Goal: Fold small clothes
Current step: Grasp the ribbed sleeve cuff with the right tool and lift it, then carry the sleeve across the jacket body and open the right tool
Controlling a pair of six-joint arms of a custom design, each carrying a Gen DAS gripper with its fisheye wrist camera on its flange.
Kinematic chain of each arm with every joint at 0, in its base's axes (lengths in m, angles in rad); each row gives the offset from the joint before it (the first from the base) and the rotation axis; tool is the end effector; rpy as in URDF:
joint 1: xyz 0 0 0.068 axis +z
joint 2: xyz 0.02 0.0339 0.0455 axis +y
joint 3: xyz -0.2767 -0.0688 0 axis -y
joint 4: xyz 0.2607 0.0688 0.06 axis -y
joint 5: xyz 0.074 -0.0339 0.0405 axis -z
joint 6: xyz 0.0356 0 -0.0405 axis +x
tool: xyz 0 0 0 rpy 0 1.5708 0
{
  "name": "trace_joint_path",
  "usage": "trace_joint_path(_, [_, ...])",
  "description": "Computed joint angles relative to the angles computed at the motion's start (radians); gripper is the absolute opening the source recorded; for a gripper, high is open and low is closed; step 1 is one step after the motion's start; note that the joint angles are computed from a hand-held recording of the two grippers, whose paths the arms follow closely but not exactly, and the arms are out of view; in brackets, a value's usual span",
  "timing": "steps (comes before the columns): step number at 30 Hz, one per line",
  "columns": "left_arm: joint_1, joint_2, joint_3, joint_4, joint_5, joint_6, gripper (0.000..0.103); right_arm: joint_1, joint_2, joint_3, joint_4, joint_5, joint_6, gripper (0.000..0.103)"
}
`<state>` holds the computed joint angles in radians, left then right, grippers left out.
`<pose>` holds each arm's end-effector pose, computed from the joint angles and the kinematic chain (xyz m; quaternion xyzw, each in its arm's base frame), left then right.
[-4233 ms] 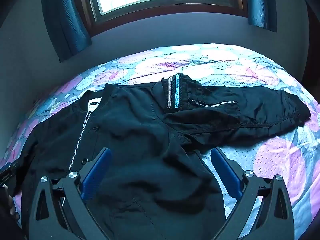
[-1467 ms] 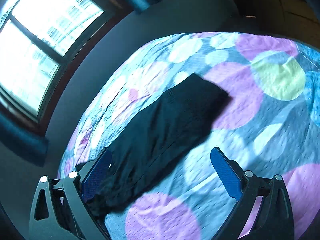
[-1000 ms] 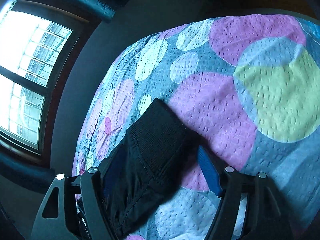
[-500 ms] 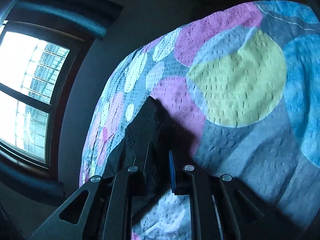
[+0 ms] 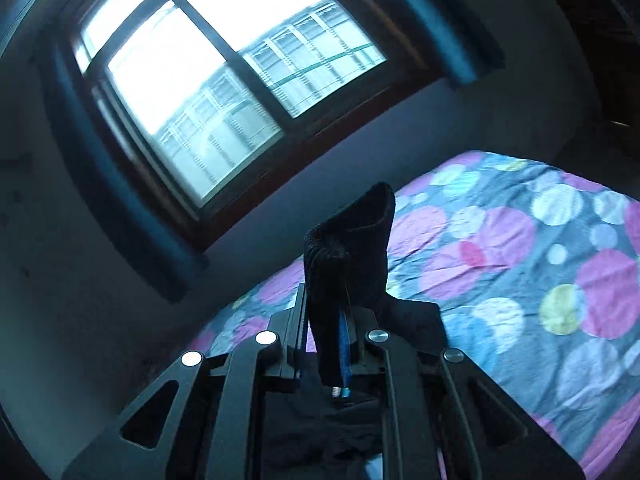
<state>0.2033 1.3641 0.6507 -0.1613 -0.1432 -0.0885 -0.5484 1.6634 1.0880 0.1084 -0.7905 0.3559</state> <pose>0.2631 0.0594 0.1753 -0.1605 0.9241 0.0867 0.3358 0.3421 -0.1793 0.2529 0.1618 0.7951 0.2799 0.5131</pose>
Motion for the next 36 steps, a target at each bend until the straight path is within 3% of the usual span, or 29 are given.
trace_joint_path(6, [0.085, -0.015, 0.001, -0.016, 0.036, 0.014, 0.101, 0.347, -0.066, -0.036, -0.026, 0.122, -0.057, 0.013])
trace_joint_path(16, [0.2, -0.006, 0.003, -0.007, 0.104, 0.075, 0.101, 0.756, 0.066, 0.008, -0.053, 0.347, -0.125, 0.013])
trace_joint_path(23, [0.215, -0.004, 0.001, 0.003, 0.125, 0.087, 0.101, 0.891, 0.204, 0.078, -0.101, 0.438, -0.197, 0.013])
trace_joint_path(36, [0.2, 0.027, -0.001, 0.013, 0.125, 0.084, 0.101, 1.005, 0.345, 0.178, -0.184, 0.48, -0.266, 0.013])
